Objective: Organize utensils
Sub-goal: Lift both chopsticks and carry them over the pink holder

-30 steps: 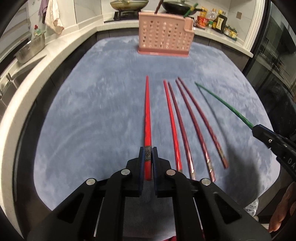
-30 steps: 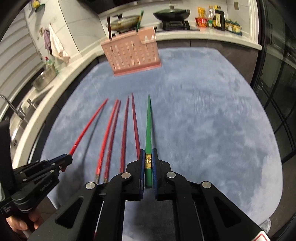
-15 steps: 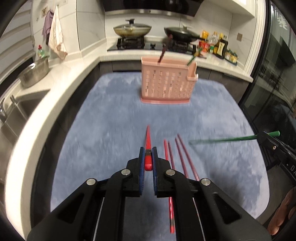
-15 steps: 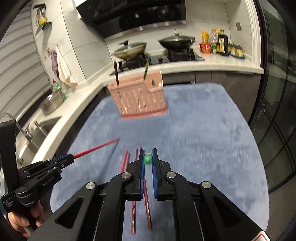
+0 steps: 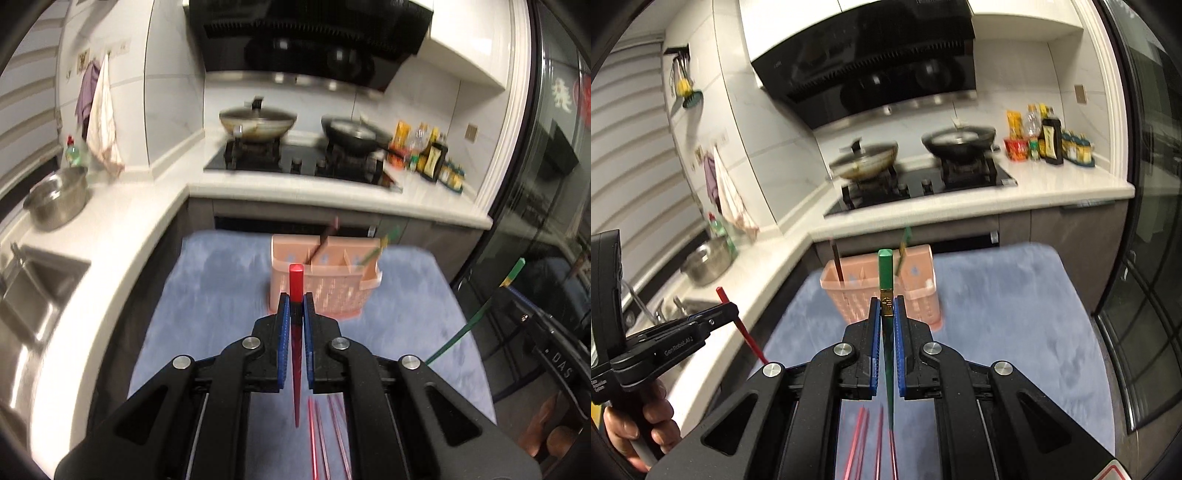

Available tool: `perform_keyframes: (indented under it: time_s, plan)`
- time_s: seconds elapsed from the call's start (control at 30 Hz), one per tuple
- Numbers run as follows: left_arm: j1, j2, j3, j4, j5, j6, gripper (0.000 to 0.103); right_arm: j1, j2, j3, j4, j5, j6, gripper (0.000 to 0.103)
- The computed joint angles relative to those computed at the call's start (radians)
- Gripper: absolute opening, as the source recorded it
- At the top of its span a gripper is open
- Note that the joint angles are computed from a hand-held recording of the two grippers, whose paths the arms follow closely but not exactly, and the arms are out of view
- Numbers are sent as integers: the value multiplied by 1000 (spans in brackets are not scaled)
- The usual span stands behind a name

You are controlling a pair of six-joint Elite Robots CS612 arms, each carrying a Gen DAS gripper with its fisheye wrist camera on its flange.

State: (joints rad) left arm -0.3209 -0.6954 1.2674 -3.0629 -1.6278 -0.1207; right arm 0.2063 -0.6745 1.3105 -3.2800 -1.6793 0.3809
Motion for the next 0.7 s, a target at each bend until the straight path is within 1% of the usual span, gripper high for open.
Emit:
perform_keyframes:
  time_s: [0.2, 0.37, 0.57, 0.7]
  plan:
    - [6, 35, -125, -12, 9, -26, 7, -15, 39, -132, -12, 23, -12, 7]
    - [13, 77, -245, -18, 29, -55, 7, -24, 93, -274, 11, 21, -23, 7]
    - [15, 150, -392, 20, 45, -77, 7, -36, 167, -422, 103, 27, -10, 7]
    - [17, 201, -470, 78, 36, -85, 7, -43, 214, -495, 176, 44, -6, 7]
